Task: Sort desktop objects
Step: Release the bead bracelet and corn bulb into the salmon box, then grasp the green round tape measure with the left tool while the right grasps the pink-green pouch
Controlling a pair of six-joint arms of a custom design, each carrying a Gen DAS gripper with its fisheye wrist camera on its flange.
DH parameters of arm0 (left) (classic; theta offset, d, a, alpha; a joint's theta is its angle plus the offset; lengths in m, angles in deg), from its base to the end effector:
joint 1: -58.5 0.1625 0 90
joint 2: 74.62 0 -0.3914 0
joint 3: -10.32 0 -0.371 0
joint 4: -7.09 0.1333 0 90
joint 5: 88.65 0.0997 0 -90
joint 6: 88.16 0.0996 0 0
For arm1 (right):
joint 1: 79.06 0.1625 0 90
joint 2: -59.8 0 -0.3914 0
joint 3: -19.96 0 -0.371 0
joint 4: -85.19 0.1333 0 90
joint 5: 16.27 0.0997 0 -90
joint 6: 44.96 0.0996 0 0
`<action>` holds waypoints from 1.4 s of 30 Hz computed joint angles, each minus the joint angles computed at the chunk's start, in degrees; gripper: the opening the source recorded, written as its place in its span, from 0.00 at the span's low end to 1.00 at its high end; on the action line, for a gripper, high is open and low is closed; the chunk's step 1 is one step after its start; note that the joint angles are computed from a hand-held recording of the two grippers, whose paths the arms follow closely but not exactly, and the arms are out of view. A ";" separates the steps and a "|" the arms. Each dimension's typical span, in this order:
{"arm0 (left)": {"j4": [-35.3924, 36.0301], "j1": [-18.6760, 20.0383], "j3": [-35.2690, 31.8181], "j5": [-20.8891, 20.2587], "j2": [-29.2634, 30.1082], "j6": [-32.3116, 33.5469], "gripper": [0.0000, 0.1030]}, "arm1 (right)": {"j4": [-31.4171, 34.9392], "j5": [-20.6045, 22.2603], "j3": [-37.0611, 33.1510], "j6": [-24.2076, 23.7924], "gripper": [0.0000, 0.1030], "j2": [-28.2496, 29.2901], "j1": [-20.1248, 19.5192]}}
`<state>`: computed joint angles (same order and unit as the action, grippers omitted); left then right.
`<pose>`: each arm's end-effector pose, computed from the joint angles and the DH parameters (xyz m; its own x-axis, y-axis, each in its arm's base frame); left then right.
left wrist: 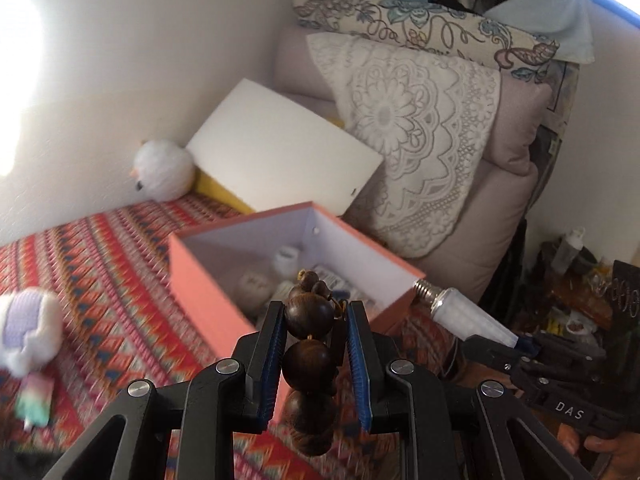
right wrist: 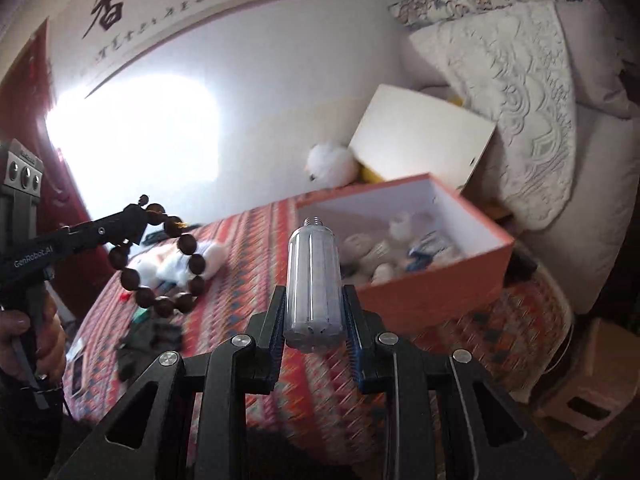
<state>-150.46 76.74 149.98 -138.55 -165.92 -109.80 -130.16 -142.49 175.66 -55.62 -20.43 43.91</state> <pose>-0.2771 -0.2992 0.2374 -0.7402 0.5047 -0.4442 0.6713 0.5182 -0.5299 0.2177 -0.1987 0.2136 -0.8419 -0.1589 0.5156 -0.5153 0.5202 -0.6811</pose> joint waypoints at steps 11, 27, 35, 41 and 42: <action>-11.73 15.74 -19.10 -4.87 26.77 14.94 0.23 | 3.16 9.58 -13.63 -12.46 0.27 4.41 -19.71; -19.09 17.96 -22.53 3.24 36.71 19.78 0.81 | -0.59 0.52 -29.84 -16.27 0.81 18.59 -23.29; -15.11 14.92 -10.91 4.80 25.14 9.87 0.83 | -5.42 -6.56 -24.56 -15.33 0.81 19.07 -14.73; -9.05 11.64 -1.64 7.18 13.82 3.20 0.86 | -5.87 -9.10 -21.70 -12.30 0.82 21.06 -6.67; -7.68 11.32 -0.28 7.59 11.65 2.19 0.86 | -5.41 -9.32 -21.47 -11.40 0.82 21.68 -5.45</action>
<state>-158.14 88.06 149.70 -130.96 -154.26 -107.61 -135.57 -151.81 154.19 -67.02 1.26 38.46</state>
